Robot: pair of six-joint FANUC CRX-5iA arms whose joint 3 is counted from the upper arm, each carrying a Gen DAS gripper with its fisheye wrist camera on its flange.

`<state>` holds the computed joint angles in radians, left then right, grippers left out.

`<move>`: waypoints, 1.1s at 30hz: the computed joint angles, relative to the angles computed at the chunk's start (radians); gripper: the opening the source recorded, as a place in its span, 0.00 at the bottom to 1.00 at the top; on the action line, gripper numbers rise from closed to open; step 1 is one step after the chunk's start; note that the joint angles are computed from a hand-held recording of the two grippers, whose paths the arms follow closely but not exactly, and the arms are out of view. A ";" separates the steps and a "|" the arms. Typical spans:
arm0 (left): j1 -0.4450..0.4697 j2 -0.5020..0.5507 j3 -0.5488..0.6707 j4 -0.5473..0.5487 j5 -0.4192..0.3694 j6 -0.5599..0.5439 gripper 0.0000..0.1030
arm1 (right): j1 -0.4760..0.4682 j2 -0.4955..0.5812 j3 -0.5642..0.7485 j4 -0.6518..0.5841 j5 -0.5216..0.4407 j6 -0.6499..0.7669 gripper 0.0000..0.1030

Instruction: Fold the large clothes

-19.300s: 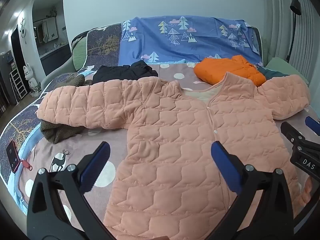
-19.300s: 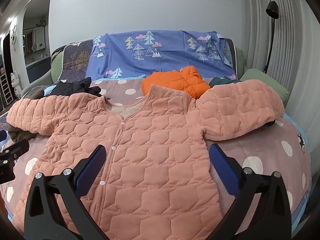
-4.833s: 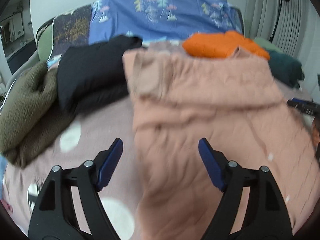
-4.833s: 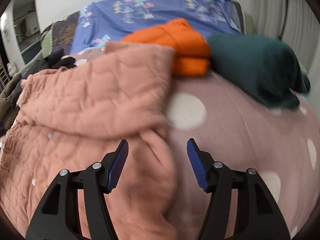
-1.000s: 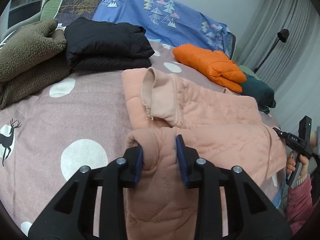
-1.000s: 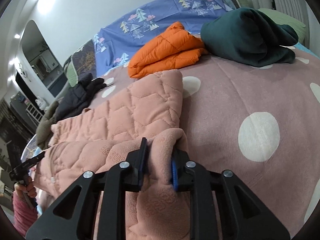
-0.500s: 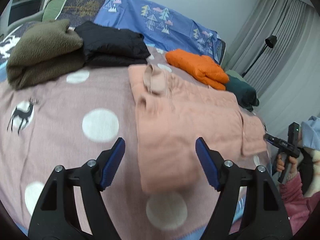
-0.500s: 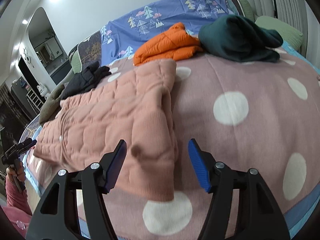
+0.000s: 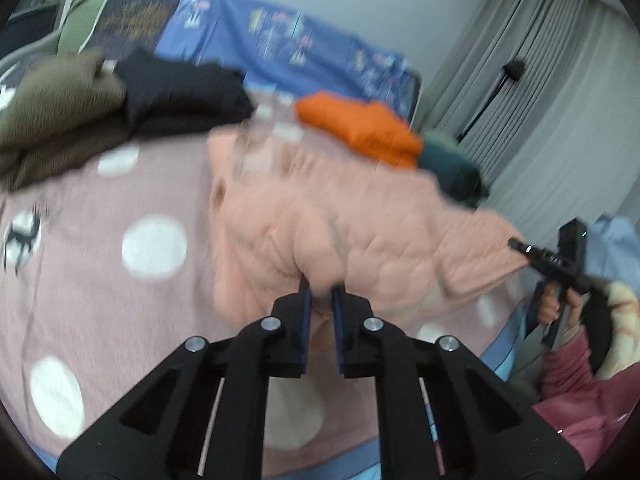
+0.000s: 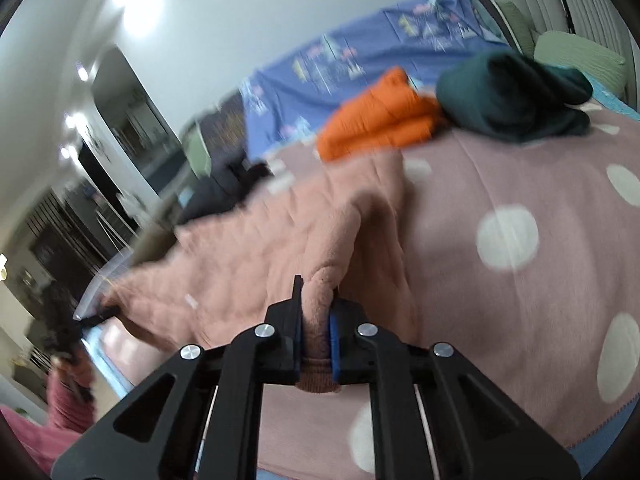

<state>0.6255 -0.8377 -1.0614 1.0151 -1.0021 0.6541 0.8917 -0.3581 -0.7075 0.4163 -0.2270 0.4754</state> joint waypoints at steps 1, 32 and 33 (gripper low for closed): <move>-0.014 0.008 0.015 0.015 0.021 -0.007 0.09 | -0.013 0.016 0.032 -0.035 -0.003 0.035 0.10; -0.242 0.636 0.351 -0.011 0.384 -0.018 0.72 | -0.146 0.569 0.589 -0.263 -0.310 0.545 0.71; -0.265 0.654 0.359 0.009 0.407 -0.031 0.68 | -0.157 0.590 0.609 -0.283 -0.303 0.542 0.71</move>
